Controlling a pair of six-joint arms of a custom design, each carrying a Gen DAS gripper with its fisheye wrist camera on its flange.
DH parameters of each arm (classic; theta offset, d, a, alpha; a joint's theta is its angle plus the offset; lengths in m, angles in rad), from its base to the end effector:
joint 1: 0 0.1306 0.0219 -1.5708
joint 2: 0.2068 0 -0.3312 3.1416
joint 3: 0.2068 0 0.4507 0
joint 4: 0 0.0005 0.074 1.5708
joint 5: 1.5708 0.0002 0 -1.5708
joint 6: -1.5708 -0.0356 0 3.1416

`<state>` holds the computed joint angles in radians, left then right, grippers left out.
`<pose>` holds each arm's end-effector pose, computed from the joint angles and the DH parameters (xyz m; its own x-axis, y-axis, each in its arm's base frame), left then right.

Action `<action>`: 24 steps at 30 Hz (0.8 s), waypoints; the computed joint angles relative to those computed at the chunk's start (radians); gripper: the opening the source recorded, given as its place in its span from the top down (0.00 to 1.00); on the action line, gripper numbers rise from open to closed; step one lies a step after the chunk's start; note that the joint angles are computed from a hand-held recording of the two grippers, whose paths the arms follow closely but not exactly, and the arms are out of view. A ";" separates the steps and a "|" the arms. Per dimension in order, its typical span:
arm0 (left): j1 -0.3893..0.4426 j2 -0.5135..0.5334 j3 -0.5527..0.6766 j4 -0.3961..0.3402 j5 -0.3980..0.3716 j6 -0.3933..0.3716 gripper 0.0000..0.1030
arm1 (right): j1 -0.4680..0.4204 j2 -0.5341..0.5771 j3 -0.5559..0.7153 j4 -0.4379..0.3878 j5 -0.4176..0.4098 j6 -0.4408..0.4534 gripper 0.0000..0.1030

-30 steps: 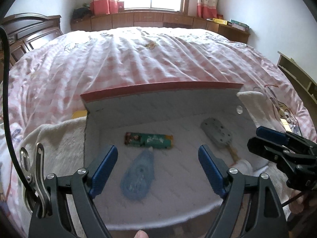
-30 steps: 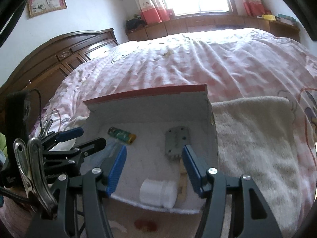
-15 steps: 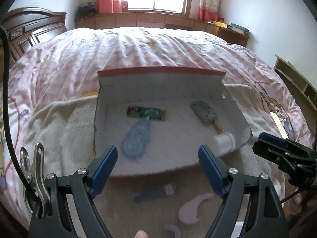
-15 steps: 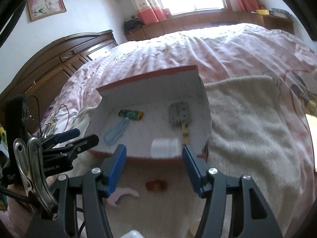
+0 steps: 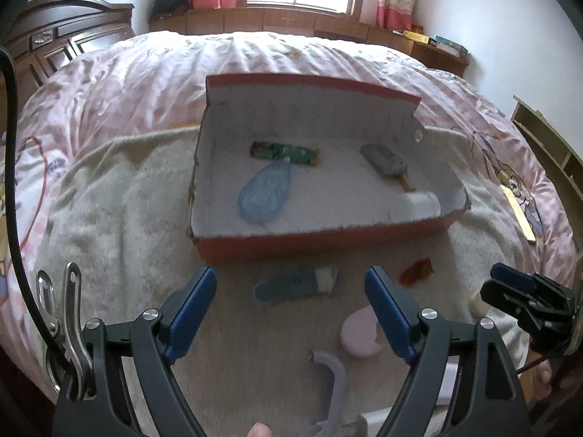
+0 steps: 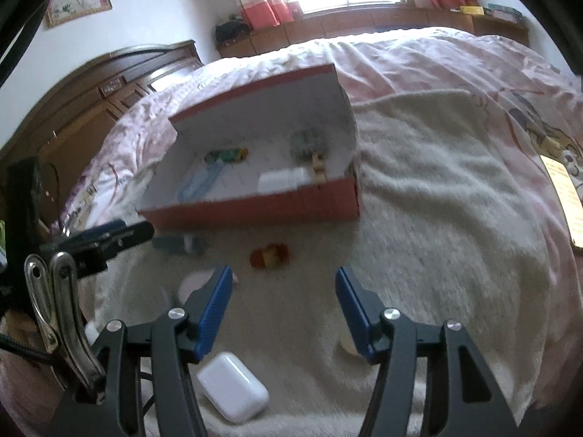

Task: Organize rigid objects
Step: 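Withdraw both tools from the box toward the remaining items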

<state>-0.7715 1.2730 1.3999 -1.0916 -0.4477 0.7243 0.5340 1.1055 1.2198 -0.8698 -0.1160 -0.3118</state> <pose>0.3682 -0.3373 0.4302 -0.7406 -0.1129 -0.6624 -0.0521 0.9925 -0.1110 0.3980 0.2395 0.4271 -0.7391 -0.0830 -0.6685 -0.3691 0.8800 0.2988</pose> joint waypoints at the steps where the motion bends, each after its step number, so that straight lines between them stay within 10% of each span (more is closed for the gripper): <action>1: -0.005 -0.003 -0.009 -0.002 -0.005 0.006 0.18 | 0.001 -0.004 -0.006 -0.004 0.004 0.005 0.40; 24: -0.047 -0.020 -0.082 0.044 0.055 0.016 0.18 | 0.023 -0.091 -0.129 -0.020 0.120 0.050 0.40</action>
